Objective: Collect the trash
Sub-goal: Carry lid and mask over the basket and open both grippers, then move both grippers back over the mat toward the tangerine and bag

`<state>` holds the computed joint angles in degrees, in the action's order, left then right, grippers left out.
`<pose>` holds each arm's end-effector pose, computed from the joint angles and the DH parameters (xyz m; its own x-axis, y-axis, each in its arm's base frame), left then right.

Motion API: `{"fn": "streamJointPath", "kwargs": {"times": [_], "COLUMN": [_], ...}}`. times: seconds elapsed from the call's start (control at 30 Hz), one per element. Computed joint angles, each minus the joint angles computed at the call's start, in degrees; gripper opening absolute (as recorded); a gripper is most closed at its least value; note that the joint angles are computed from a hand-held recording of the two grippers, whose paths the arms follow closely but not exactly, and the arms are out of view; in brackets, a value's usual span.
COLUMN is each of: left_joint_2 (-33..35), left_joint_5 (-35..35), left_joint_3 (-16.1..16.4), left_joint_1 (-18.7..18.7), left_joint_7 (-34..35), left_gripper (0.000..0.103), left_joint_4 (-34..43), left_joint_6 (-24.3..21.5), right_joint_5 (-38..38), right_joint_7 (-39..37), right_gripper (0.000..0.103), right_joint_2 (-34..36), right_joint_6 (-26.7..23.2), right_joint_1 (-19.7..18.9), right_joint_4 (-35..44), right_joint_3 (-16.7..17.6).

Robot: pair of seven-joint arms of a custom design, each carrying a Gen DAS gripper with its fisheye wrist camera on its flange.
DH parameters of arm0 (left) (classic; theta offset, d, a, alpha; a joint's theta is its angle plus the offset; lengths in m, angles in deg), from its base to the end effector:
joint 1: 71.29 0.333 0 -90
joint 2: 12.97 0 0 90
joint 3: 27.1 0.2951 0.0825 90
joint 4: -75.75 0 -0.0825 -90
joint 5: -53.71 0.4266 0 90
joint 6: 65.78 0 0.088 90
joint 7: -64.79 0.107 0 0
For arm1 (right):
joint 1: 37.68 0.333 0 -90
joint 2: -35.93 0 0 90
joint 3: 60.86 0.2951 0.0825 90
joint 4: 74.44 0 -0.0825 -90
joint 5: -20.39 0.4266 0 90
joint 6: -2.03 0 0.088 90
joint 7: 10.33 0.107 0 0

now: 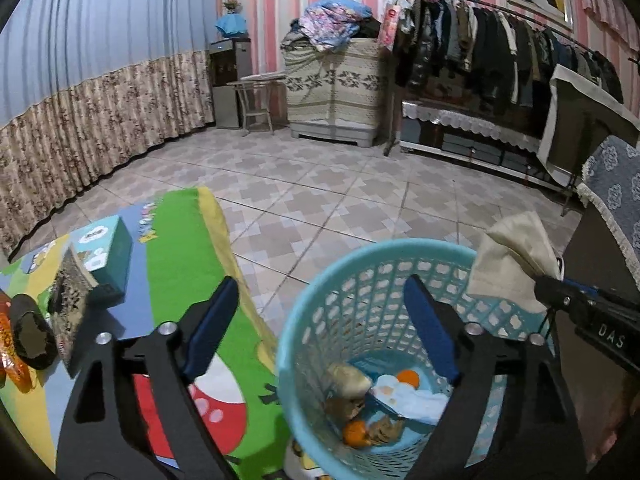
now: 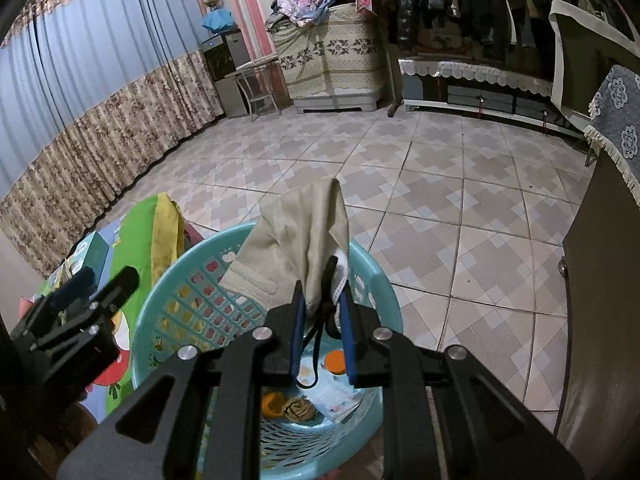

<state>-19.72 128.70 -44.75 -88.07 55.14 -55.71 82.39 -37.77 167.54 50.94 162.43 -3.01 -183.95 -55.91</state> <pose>0.4522 -0.3322 0.3826 0.0997 -0.9949 -0.0155 -0.5794 -0.0454 -0.8138 0.4969 0.4596 0.3710 0.1011 -0.9720 -0.2120 -0.7130 0.0778 -0.6968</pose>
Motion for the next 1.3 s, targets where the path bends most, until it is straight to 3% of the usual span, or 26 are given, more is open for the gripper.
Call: {"fn": "streamJointPath", "kwargs": {"times": [0.3,0.53,0.6,0.67,0.87,1.0,1.3], "left_joint_2": [-5.9,-11.4,-13.1,-14.8,-21.1,-25.9,-37.9], "left_joint_5": [-0.4,-2.1,-3.2,-4.1,-7.3,-9.5,-16.7], "left_joint_3": [-0.7,-1.6,-1.7,-1.7,-2.2,-2.4,-1.2], "left_joint_1": [0.7,1.7,2.0,2.4,3.4,4.1,4.3], "left_joint_7": [-0.4,-1.0,-0.9,-0.7,0.7,1.0,5.1], "left_gripper": [0.096,0.097,0.097,0.097,0.097,0.097,0.097], "left_joint_4": [-4.3,-9.3,-10.8,-12.3,-17.4,-21.4,-30.7], "left_joint_6": [-3.4,-4.3,-4.0,-3.7,-2.7,-2.0,-2.7], "right_joint_5": [1.8,7.4,10.4,12.8,11.9,10.1,5.6], "right_joint_7": [-3.2,-10.4,-13.6,-15.4,-14.8,-13.2,-11.5], "right_gripper": [0.017,0.020,0.032,0.052,0.078,0.083,0.083], "right_joint_2": [1.4,4.7,5.7,6.6,7.3,7.0,8.5], "right_joint_6": [-0.9,-1.4,-1.8,-1.8,-4.9,-6.0,-5.7], "right_joint_1": [0.4,0.8,0.5,0.6,3.3,4.2,6.7], "right_joint_4": [1.7,4.9,5.8,6.5,8.1,8.3,11.5], "right_joint_3": [0.6,1.5,2.0,2.1,0.2,-0.2,-0.1]}}
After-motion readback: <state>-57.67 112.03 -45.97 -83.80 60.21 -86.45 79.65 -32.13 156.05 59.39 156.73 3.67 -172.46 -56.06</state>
